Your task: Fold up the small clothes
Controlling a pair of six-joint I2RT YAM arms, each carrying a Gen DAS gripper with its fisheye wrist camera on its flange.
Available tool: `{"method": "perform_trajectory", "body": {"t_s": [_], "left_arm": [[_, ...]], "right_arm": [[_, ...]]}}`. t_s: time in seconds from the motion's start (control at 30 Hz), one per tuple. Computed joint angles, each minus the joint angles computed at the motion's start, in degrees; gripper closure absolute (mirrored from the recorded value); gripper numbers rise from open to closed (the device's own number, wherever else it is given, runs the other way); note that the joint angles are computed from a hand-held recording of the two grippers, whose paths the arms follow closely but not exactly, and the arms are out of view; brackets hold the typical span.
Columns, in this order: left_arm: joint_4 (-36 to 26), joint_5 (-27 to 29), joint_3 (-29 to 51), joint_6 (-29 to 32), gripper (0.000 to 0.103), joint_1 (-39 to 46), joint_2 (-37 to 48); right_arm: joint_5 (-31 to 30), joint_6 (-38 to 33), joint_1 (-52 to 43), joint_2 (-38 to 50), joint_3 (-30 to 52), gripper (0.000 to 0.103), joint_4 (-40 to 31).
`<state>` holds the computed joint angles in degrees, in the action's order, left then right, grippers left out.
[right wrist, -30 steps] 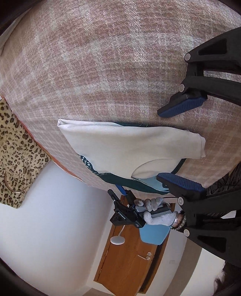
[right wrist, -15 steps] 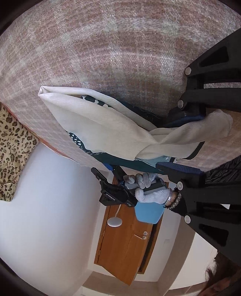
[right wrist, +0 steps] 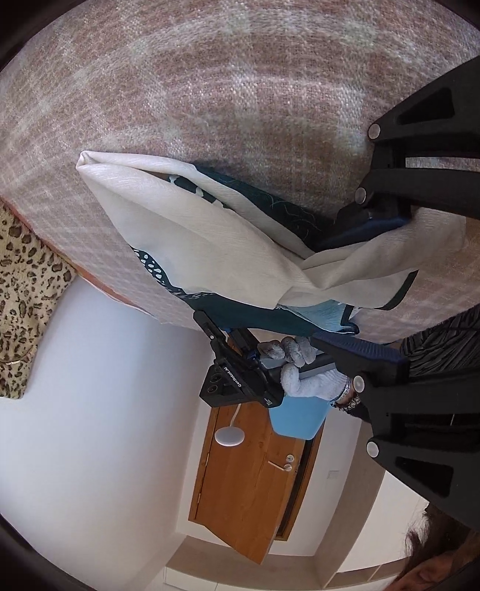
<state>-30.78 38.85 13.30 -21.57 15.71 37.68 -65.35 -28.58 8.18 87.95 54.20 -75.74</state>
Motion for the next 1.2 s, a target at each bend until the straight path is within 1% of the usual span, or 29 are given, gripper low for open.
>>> {"method": "perform_trajectory", "body": {"t_s": [0.03, 0.1, 0.17, 0.2, 0.23, 0.27, 0.3, 0.37, 0.47, 0.57, 0.63, 0.73, 0.77, 0.83, 0.87, 0.97, 1.03, 1.13, 1.2], "left_arm": [[0.64, -1.81, -0.23, -1.14, 0.097, -1.97, -1.23], [0.90, -4.85, 0.16, -2.83, 0.097, -5.12, -2.06], [-0.07, -6.82, 0.43, -3.83, 0.099, -6.49, -4.13], [-0.98, -8.04, 0.75, -4.16, 0.099, -7.09, -5.26], [-1.86, -8.99, 1.09, -4.26, 0.100, -7.53, -6.37], [-2.77, -9.84, 1.44, -4.34, 0.100, -7.81, -7.58], [-3.71, -10.53, 1.91, -4.28, 0.100, -8.18, -8.57], [-5.16, -12.04, 2.73, -4.85, 0.100, -9.25, -10.50], [-5.40, -15.64, 4.19, -7.28, 0.100, -13.40, -11.61], [-6.15, -19.97, 6.01, -9.21, 0.101, -18.04, -12.37], [-6.54, -21.96, 7.08, -10.68, 0.101, -20.41, -13.28], [-7.08, -26.38, 9.14, -12.07, 0.101, -24.94, -13.66], [-7.12, -27.52, 9.69, -12.57, 0.101, -26.31, -13.78], [-7.21, -29.47, 10.49, -13.67, 0.101, -28.69, -14.03], [-6.97, -30.01, 10.80, -14.08, 0.101, -29.60, -13.91], [-6.21, -32.91, 11.67, -16.29, 0.101, -33.64, -13.60], [-5.08, -35.46, 12.42, -17.92, 0.101, -37.12, -12.73], [-2.51, -39.63, 13.96, -19.86, 0.101, -42.55, -9.90], [-0.04, -41.44, 15.00, -20.68, 0.101, -45.24, -7.37]], "right_arm": [[0.99, 2.95, 1.22, -1.74, -0.19, 0.048, 2.50], [3.63, 10.27, 3.83, -5.09, -1.37, 0.056, 9.10], [5.25, 13.28, 4.63, -5.71, -2.13, 0.078, 11.68], [5.32, 14.55, 4.37, -5.56, -2.58, 0.084, 12.62], [5.57, 15.17, 3.80, -5.26, -2.79, 0.093, 12.95], [5.75, 15.54, 3.00, -5.21, -3.08, 0.098, 13.28], [6.16, 15.72, 2.27, -5.53, -3.28, 0.100, 13.40], [7.58, 15.12, 1.42, -6.52, -3.14, 0.101, 12.95], [9.43, 17.12, 1.46, -9.11, -3.04, 0.101, 13.71], [10.95, 17.35, 0.24, -11.28, -2.58, 0.102, 13.56], [11.41, 16.74, -0.96, -12.42, -1.40, 0.102, 12.43], [12.22, 16.36, -1.61, -14.17, 1.28, 0.102, 10.99], [12.73, 17.39, -1.15, -14.53, 2.11, 0.102, 11.72], [13.33, 15.90, -2.05, -15.18, 3.25, 0.102, 10.54], [13.59, 14.44, -3.02, -15.66, 3.67, 0.102, 9.18], [14.44, 14.02, -3.71, -16.73, 4.74, 0.102, 8.46], [14.03, 10.64, -6.35, -17.28, 5.39, 0.102, 5.33], [14.24, 8.90, -8.30, -17.98, 6.52, 0.102, 3.41], [14.41, 7.80, -9.83, -18.31, 7.67, 0.102, 2.21]]}}
